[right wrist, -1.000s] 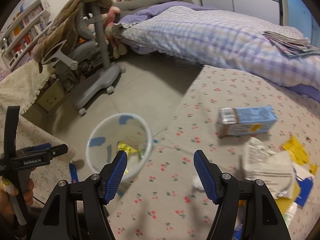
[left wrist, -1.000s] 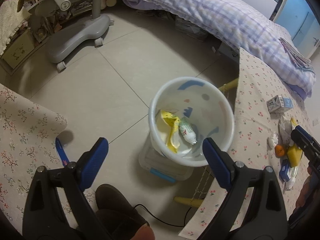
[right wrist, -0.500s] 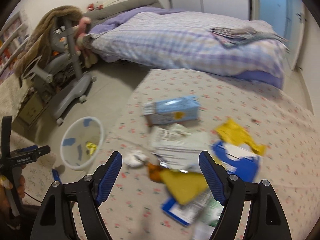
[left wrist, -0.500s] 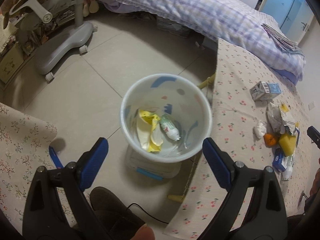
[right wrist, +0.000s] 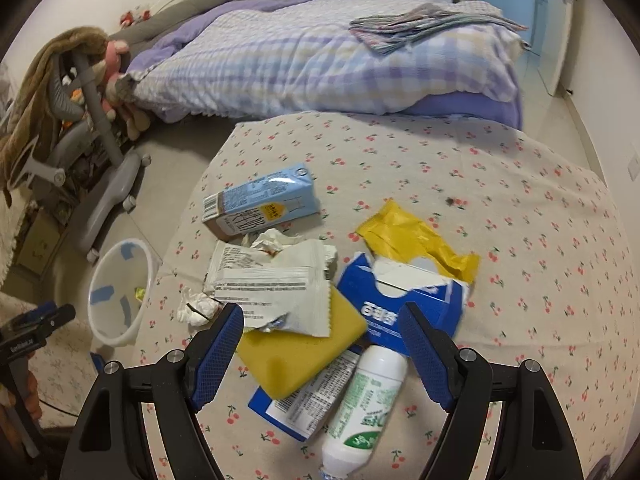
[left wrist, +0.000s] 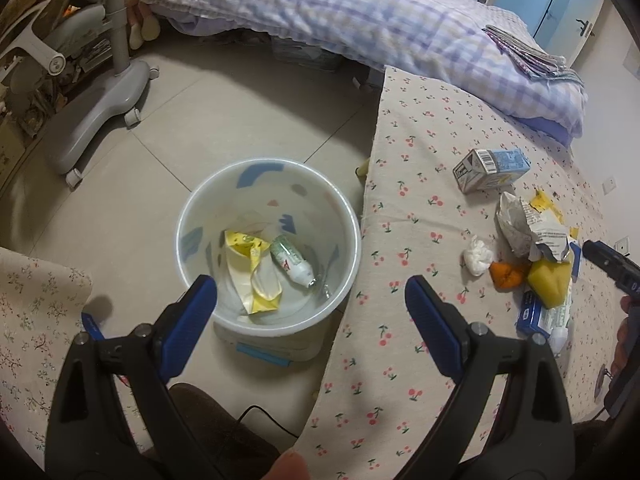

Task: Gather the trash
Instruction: 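Move both tools back over the trash on the table, then grasp the yellow sponge with the left tool while the right tool grasps the blue tissue box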

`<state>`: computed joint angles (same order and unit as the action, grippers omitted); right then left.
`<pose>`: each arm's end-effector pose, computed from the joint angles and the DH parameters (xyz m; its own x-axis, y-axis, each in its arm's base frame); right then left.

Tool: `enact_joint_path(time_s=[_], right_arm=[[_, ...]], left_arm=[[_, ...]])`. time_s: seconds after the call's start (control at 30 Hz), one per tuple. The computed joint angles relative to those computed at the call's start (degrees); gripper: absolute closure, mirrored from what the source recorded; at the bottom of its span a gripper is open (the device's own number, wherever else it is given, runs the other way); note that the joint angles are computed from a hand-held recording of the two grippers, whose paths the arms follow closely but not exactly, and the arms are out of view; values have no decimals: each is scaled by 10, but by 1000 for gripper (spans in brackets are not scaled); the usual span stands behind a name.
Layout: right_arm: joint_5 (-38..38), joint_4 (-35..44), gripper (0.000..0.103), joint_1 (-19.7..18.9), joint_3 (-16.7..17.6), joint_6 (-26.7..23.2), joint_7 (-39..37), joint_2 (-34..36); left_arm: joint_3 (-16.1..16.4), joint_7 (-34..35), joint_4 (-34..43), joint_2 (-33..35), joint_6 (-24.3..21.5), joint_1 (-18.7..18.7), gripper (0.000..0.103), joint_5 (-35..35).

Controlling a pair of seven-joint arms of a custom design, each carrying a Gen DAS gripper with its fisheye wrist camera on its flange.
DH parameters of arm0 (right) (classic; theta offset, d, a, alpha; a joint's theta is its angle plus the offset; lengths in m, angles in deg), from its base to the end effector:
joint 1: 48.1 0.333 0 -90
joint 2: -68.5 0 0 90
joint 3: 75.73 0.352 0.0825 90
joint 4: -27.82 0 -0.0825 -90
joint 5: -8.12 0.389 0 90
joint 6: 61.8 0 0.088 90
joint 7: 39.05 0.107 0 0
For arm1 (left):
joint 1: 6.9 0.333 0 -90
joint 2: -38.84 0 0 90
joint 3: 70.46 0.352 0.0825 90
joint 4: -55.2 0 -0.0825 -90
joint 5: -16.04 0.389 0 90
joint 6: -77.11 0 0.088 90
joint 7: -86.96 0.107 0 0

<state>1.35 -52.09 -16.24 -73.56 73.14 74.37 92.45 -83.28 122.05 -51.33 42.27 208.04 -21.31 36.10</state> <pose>0.6227 0.4114 0.5621 0.2642 -0.9578 -0.1129 -0.8427 -0.1724 -0.5101 0.5545 -0.2727 0.5579 0.2792 -0.9562 0.0876 -0.8501 -0.2886 -0.4405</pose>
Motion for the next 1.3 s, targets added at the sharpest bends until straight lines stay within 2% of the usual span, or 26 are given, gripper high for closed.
enact_joint_path(time_s=[0.13,0.3,0.47,0.53,0.73,0.8,0.9,1.0,1.13,1.23,1.3], right_arm=[[9,62,22,5,11,-43,-43,42],[-17,153,22,34,-8,-109,-57,101],[-8,195,22,36,-15,-132,-58,133],[1,193,22,32,-14,-125,-59,134],[26,162,39,21,-9,-100,-51,113],[29,142,49,18,-8,-83,-50,99],[31,104,52,14,-7,-54,-49,70],[26,75,66,10,-7,-38,-48,49],[11,35,93,5,-12,-20,-37,22],[14,7,93,-6,-10,4,-25,4],[44,-14,92,-25,2,23,-32,-9]], left_arm=[[0,1,7,5,-2,-1,8,0],[0,5,14,12,-7,-2,8,-2],[0,11,20,19,-13,-4,8,-6],[-1,13,24,22,-14,-6,8,-7],[-3,18,39,35,-12,-12,8,-12],[-5,21,47,41,-12,-15,8,-12],[-7,25,64,54,-9,-22,8,-14],[-9,28,84,70,-8,-30,8,-14],[-11,36,117,96,-10,-43,8,-14],[-11,43,137,112,-9,-52,8,-15],[-12,47,145,119,-6,-56,8,-19]])
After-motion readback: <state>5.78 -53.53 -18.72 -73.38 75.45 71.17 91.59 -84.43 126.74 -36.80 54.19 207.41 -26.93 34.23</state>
